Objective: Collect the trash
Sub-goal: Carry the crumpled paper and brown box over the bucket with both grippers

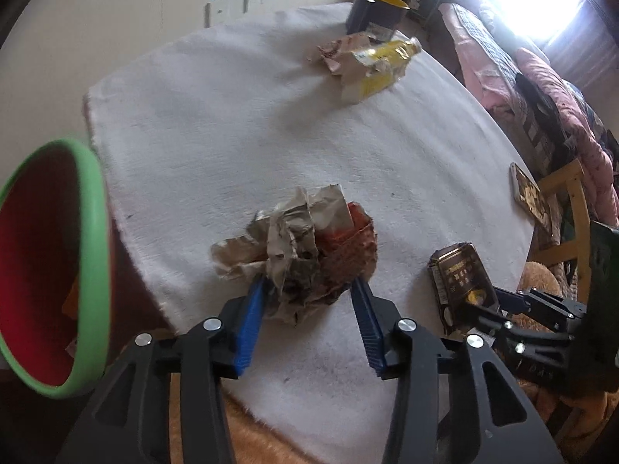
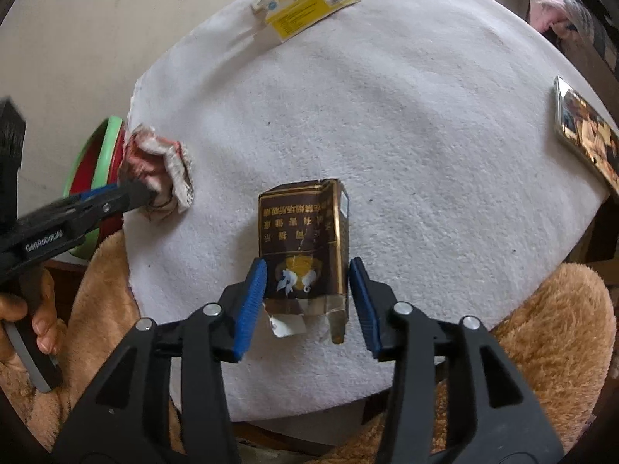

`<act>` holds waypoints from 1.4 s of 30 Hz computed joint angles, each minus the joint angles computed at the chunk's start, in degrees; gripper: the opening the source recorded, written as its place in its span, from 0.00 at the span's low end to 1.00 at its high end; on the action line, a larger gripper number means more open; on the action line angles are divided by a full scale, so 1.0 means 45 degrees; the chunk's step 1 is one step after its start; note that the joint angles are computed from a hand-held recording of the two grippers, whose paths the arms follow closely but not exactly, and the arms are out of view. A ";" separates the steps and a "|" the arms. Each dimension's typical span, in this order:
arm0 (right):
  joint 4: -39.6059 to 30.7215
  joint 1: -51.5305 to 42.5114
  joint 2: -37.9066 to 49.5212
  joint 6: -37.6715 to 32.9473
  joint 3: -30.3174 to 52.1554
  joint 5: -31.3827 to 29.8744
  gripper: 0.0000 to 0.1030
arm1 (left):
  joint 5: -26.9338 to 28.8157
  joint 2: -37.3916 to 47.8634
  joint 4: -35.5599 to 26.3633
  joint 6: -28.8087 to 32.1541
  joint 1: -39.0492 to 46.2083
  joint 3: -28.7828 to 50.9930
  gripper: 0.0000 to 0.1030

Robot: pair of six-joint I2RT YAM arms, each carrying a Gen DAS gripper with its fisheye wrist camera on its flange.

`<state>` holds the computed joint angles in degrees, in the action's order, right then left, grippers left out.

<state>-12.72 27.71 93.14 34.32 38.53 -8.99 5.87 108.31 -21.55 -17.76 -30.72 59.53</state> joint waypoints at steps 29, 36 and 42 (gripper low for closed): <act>-0.1468 0.0512 -0.1898 -0.0100 0.1276 0.1406 0.19 | -0.0682 -0.3757 0.0848 -0.1629 0.0901 -0.2198 0.31; -0.1941 0.1159 -0.1564 -0.0146 0.2316 0.1719 0.19 | -0.0864 -0.4587 0.0769 -0.1519 0.0887 -0.2558 0.32; -0.2320 0.1652 -0.1259 -0.0138 0.2986 0.1951 0.19 | -0.0749 -0.4994 0.0837 -0.1539 0.1167 -0.3003 0.32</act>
<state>-23.16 35.15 87.47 33.70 51.97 -0.21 2.50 85.84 -17.78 -24.69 -25.47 46.01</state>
